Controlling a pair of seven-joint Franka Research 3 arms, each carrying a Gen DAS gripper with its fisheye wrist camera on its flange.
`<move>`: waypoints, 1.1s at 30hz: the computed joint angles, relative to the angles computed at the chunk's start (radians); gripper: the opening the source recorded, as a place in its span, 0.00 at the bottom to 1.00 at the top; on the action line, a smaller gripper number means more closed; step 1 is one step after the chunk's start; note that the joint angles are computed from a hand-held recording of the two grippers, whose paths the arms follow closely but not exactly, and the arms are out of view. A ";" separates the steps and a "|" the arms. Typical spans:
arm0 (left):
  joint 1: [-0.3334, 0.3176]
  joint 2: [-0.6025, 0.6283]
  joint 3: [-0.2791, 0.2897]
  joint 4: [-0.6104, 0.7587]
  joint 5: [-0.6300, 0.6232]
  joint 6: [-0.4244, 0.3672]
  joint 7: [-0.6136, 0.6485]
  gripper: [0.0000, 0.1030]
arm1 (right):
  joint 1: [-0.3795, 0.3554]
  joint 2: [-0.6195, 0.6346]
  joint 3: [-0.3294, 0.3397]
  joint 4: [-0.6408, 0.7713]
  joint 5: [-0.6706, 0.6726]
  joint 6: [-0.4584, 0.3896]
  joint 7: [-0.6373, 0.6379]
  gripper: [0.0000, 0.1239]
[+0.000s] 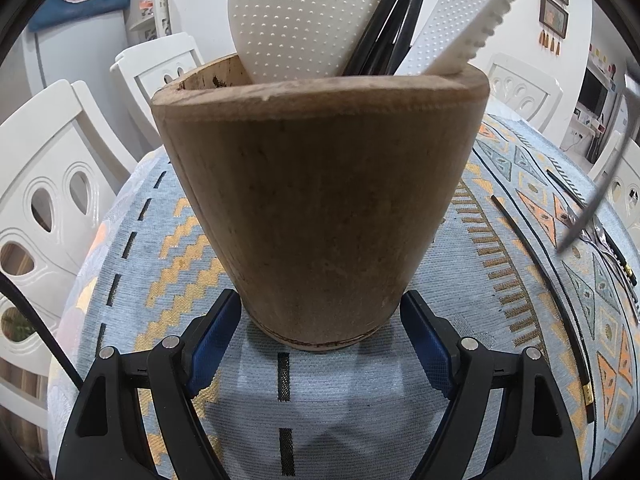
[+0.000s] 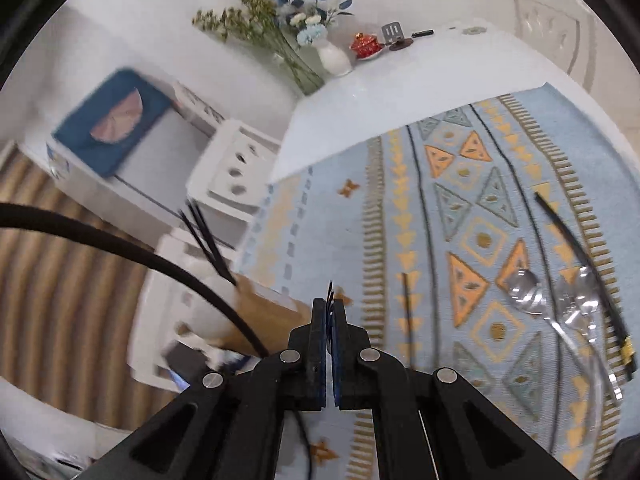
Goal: Organize utensils
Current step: 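Carry the silver fork to the wooden pot and drop it inside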
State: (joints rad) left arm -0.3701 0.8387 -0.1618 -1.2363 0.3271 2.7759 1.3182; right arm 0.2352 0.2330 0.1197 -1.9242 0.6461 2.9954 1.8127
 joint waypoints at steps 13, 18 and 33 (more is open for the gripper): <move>0.000 -0.003 0.001 -0.003 0.001 0.001 0.000 0.79 | -0.082 0.076 0.147 0.337 0.544 -0.058 -0.569 0.01; -0.001 -0.002 0.002 -0.002 0.002 0.001 -0.002 0.79 | 0.015 0.187 0.060 0.469 0.295 -0.112 -0.380 0.02; 0.002 -0.002 0.000 0.000 -0.002 0.001 0.003 0.79 | -0.026 0.359 0.107 0.639 0.102 -0.254 -0.208 0.15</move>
